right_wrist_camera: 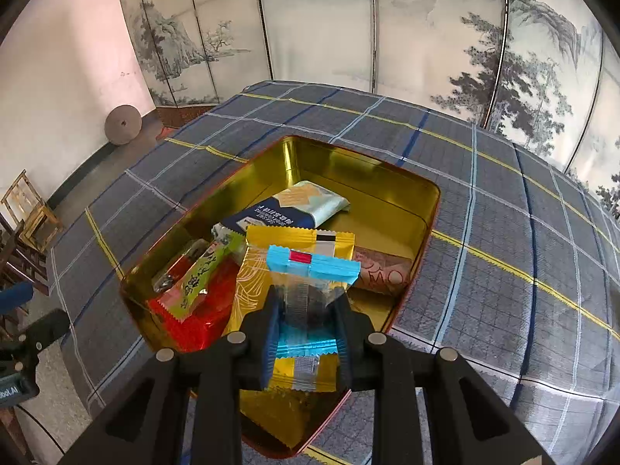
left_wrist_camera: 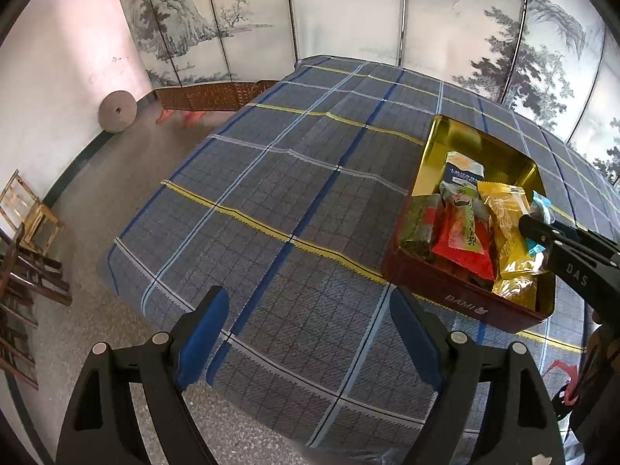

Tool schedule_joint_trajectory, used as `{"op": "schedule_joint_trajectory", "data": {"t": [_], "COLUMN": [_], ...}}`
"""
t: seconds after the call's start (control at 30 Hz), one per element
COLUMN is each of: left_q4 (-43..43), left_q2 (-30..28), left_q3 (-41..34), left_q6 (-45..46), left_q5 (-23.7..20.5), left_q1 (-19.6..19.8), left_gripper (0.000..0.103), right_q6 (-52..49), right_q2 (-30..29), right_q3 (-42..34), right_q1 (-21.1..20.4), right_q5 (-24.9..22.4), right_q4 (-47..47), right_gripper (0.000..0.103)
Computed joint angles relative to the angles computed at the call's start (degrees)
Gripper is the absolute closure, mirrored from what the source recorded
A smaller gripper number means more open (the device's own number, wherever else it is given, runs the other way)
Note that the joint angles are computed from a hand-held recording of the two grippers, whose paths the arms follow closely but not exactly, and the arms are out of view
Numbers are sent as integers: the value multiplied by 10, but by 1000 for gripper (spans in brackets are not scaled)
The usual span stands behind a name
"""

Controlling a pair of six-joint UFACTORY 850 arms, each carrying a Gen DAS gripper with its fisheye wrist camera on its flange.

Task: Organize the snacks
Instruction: 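Carry the blue-and-clear snack into the tray and open the right gripper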

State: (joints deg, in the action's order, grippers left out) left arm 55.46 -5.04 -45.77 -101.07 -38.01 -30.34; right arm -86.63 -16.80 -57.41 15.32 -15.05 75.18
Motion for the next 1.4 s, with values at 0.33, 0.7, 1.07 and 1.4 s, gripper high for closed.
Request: {"op": "schedule_joint_trajectory", "data": {"t": [0.33, 0.7, 1.07, 1.4], "left_q4": [-6, -18, -20, -19], "left_q2": [-4, -13, -17, -27], "left_q3": [-2, -10, -17, -31], "left_q6": [6, 16, 21, 25], "left_q5": [3, 8, 4, -2], "left_q1": [-4, -8, -13, -24], "left_gripper": [20, 19, 18, 18], "right_q6": [-9, -17, -57, -48], "right_q2": [1, 9, 35, 76], "right_q3": [3, 13, 34, 71], "right_q1": [-1, -1, -9, -21], "right_q5": [-5, -6, -24, -12], "right_q4": [12, 18, 47, 24], "right_gripper": [68, 42, 25, 23]}}
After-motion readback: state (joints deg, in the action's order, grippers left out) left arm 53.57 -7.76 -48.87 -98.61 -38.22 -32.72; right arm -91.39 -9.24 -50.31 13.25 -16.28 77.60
